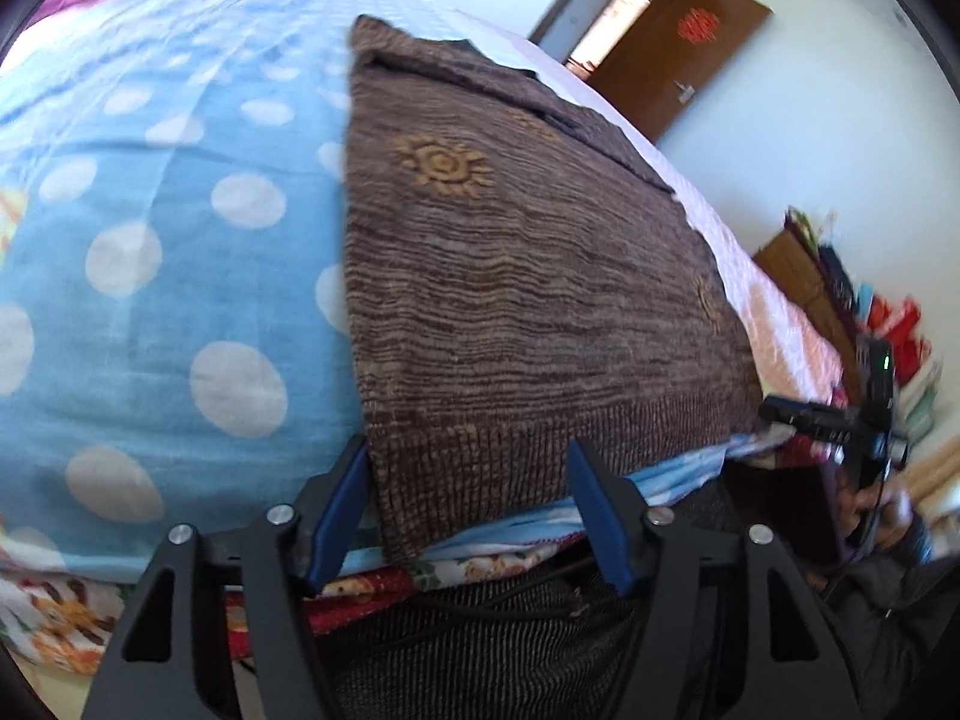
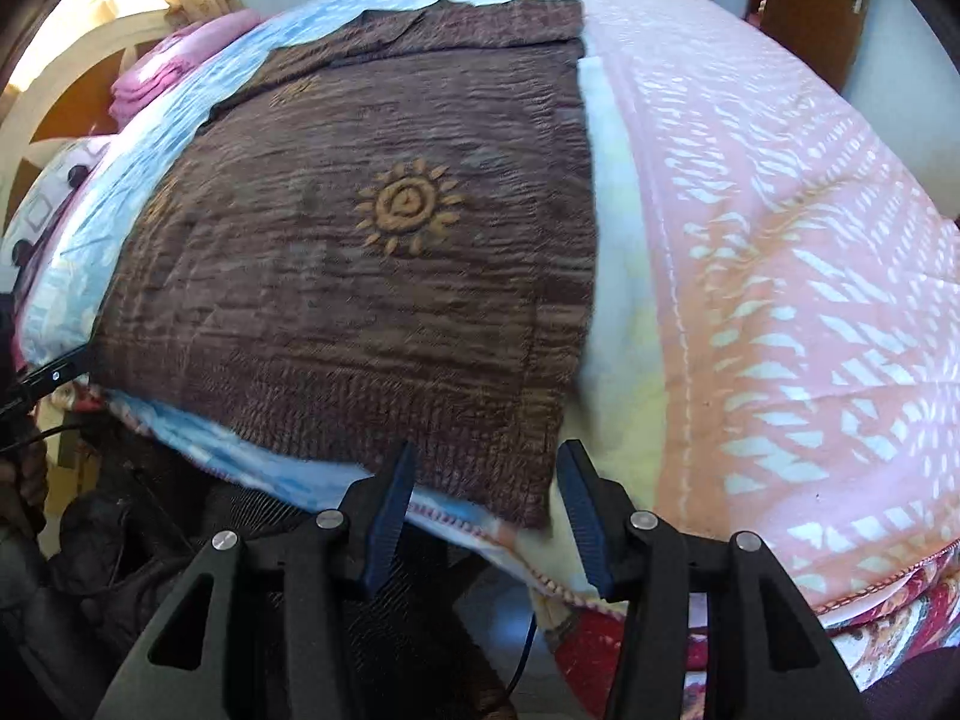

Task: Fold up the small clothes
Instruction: 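Move both tools to the sweater hem, then grasp the hem with both grippers and fold it up toward the collar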

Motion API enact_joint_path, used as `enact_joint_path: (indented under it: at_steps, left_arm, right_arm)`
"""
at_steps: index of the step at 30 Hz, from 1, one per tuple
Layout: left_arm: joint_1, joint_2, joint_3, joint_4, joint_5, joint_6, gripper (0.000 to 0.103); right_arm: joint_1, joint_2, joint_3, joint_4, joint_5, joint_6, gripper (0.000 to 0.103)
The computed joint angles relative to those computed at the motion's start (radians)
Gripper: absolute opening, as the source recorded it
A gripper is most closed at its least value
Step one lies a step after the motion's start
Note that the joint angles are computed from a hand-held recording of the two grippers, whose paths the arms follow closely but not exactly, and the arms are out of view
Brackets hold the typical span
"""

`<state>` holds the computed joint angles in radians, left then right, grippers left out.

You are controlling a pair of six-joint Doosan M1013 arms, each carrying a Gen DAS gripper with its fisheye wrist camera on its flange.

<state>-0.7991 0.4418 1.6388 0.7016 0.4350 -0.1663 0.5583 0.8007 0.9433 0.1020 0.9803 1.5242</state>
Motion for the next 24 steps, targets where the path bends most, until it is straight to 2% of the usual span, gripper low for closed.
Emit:
enact_joint_path:
  at_steps: [1, 3, 4, 5, 6, 7, 8, 9, 12, 16, 19, 24]
  left_arm:
    - [-0.002, 0.001, 0.003, 0.024, -0.006, -0.033, 0.067]
    - [-0.005, 0.003, -0.005, 0.014, 0.009, -0.009, 0.060]
    - [-0.006, 0.005, -0.012, -0.005, 0.024, 0.018, 0.051]
    - [-0.007, 0.007, -0.017, -0.017, 0.042, 0.038, 0.036]
    - [-0.006, 0.007, -0.018, -0.025, 0.048, 0.043, 0.027]
    - [-0.004, 0.008, -0.016, -0.032, 0.048, 0.040, 0.010]
    - [0.000, 0.007, -0.010, -0.043, 0.038, 0.030, 0.006]
    - [0.002, 0.006, -0.002, -0.035, 0.021, 0.005, 0.006]
    - [0.005, 0.000, 0.012, -0.004, -0.017, -0.049, 0.006]
    - [0.016, -0.016, 0.027, 0.048, -0.088, -0.134, 0.005]
    - [0.029, -0.023, 0.019, 0.053, -0.107, -0.139, 0.005]
    - [0.074, -0.027, -0.024, 0.063, -0.133, -0.113, 0.005]
  right_arm:
    - [0.004, 0.000, 0.002, -0.018, -0.007, -0.001, 0.050]
    - [0.014, 0.003, 0.001, -0.060, -0.004, -0.019, 0.049]
    - [0.021, 0.003, 0.004, -0.091, -0.006, -0.028, 0.047]
    - [0.024, 0.003, 0.005, -0.113, -0.007, -0.027, 0.035]
    - [0.027, 0.004, 0.004, -0.140, -0.004, -0.022, 0.009]
    - [0.021, 0.008, -0.004, -0.116, 0.011, -0.032, 0.003]
    - [0.004, 0.016, -0.016, -0.038, 0.041, -0.030, 0.002]
    - [-0.004, 0.009, -0.004, 0.002, 0.018, -0.041, 0.003]
    - [-0.012, 0.008, -0.007, 0.037, 0.031, -0.053, 0.003]
    - [-0.050, -0.003, -0.005, 0.253, 0.028, -0.098, 0.003]
    - [-0.076, -0.013, -0.002, 0.402, 0.007, -0.140, 0.003]
    - [-0.105, 0.028, -0.101, 0.568, 0.003, -0.155, 0.003]
